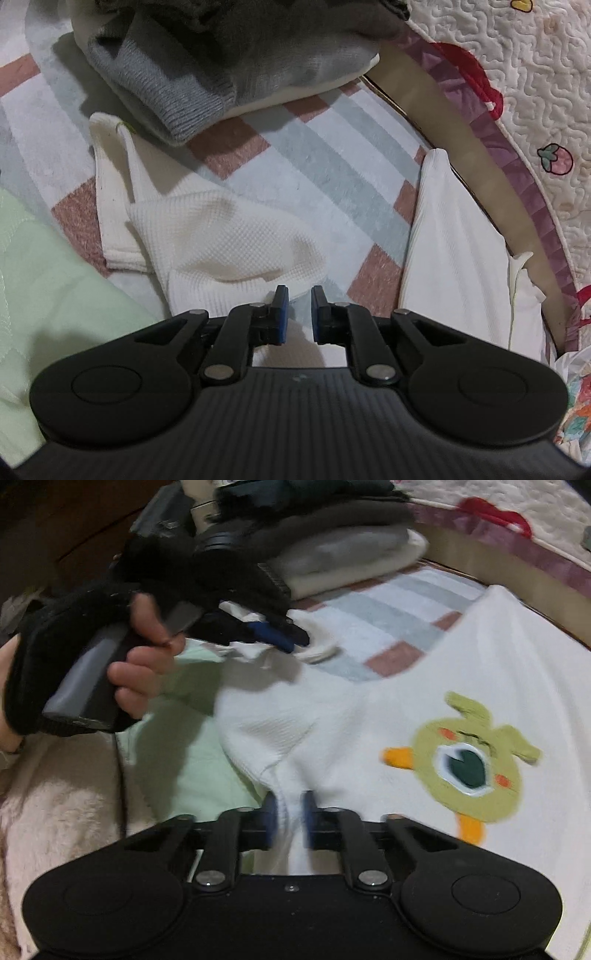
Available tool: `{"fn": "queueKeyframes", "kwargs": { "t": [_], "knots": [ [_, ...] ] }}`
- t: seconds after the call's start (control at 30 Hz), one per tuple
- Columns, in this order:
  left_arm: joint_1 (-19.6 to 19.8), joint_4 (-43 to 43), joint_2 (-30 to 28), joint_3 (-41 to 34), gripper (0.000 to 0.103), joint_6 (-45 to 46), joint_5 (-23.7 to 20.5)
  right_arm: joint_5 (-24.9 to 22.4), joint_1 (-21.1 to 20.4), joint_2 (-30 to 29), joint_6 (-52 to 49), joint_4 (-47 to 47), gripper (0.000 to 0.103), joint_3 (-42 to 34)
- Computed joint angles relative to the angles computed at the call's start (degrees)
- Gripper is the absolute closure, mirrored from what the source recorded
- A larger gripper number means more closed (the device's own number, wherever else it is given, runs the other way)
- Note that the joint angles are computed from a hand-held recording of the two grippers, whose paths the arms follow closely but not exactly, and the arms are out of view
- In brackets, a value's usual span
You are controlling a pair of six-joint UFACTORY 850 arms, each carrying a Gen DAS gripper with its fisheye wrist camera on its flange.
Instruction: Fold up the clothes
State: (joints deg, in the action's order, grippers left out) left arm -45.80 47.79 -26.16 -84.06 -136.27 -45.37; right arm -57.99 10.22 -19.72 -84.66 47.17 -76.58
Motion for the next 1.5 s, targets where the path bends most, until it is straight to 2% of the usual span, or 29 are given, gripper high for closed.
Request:
{"fn": "queueKeyframes", "kwargs": {
  "t": [0.03, 0.07, 0.13, 0.23, 0.3, 0.33, 0.37, 0.43, 0.47, 0.5, 0.53, 0.6, 0.7, 0.77, 0.87, 0.93, 1.0, 1.03, 1.1, 1.17, 1.23, 1.5],
  "knots": [
    [0.1, 0.0, -0.2, -0.2, 0.092, 0.2, 0.3, 0.0, -0.3, 0.0, -0.5, 0.1, 0.094, 0.2],
    [0.1, 0.0, -0.3, -0.4, 0.092, 0.5, 0.5, 0.0, -0.6, 0.0, -1.1, 0.1, 0.100, 0.5],
    [0.2, 1.3, -0.1, 0.2, 0.092, -1.5, 2.3, -0.4, -1.2, 0.2, -2.6, 0.6, 0.102, 0.7],
    [-0.7, 7.8, 0.6, 1.2, 0.088, -7.6, 1.9, -7.6, -3.3, -2.4, 2.2, 4.3, 0.102, -4.0],
    [-1.6, 13.7, 1.3, 1.6, 0.075, -11.7, 0.1, -4.1, -4.0, -2.1, 1.4, 7.2, 0.102, -4.9],
    [-2.0, 16.9, 1.9, 2.2, 0.070, -14.4, -0.7, -0.9, -4.1, -1.8, 0.5, 8.6, 0.102, -4.6],
    [-2.4, 19.3, 2.3, 2.6, 0.061, -16.5, -1.6, 3.0, -4.1, -1.6, -0.4, 9.0, 0.102, -4.3],
    [-2.9, 21.2, 2.6, 2.6, 0.054, -18.1, -3.6, 9.8, -4.1, -2.1, 1.1, 7.3, 0.102, -4.4],
    [-2.8, 20.2, 2.4, 2.2, 0.049, -16.7, -4.0, 10.2, -4.3, -3.3, 5.4, 5.2, 0.102, -5.2],
    [-2.6, 17.9, 2.0, 1.5, 0.039, -14.2, -3.9, 9.5, -4.7, -4.6, 10.2, 2.8, 0.102, -6.6],
    [-2.3, 15.7, 1.5, 0.8, 0.035, -11.7, -4.0, 8.1, -5.2, -5.6, 13.3, 2.1, 0.102, -7.3],
    [-1.6, 10.4, 0.8, -0.5, 0.034, -6.4, -3.2, 5.3, -6.1, -7.4, 18.5, 1.3, 0.102, -8.7],
    [-0.8, 3.1, -0.4, -2.2, 0.034, -0.5, -3.4, 6.9, -5.8, -6.1, 17.1, 0.7, 0.102, -7.1],
    [-1.0, -0.5, -0.6, -2.8, 0.034, 1.3, -6.2, 9.0, -5.1, -4.8, 14.8, 0.5, 0.102, -5.6],
    [-1.9, -1.3, 1.5, -0.7, 0.031, -2.9, -9.0, 10.1, -5.1, -4.4, 12.6, 1.5, 0.102, -4.7],
    [-2.3, 3.2, 4.7, 4.0, 0.020, -13.1, -5.3, 9.2, -5.6, -5.4, 13.3, 2.3, 0.102, -5.6],
    [-2.5, 8.8, 7.1, 8.2, 0.018, -22.5, -0.1, 8.4, -5.7, -5.9, 14.5, 2.3, 0.102, -6.3],
    [-2.3, 9.2, 7.3, 9.0, 0.018, -23.9, 1.8, 8.1, -5.8, -6.2, 15.1, 2.2, 0.102, -6.6],
    [-1.8, 8.7, 7.0, 9.6, 0.018, -24.9, 4.8, 8.1, -5.8, -6.3, 15.3, 2.2, 0.102, -6.6],
    [-1.1, 6.7, 6.0, 9.1, 0.018, -24.0, 5.8, 8.8, -5.7, -5.8, 14.1, 2.8, 0.101, -5.9],
    [-0.6, 3.6, 4.8, 7.9, 0.018, -21.8, 5.0, 9.2, -5.7, -5.5, 13.3, 3.3, 0.101, -5.4],
    [-1.2, 4.5, 5.0, 8.6, 0.018, -25.9, 3.5, 9.9, -5.9, -4.7, 10.4, 5.4, 0.101, -4.2]
  ]
}}
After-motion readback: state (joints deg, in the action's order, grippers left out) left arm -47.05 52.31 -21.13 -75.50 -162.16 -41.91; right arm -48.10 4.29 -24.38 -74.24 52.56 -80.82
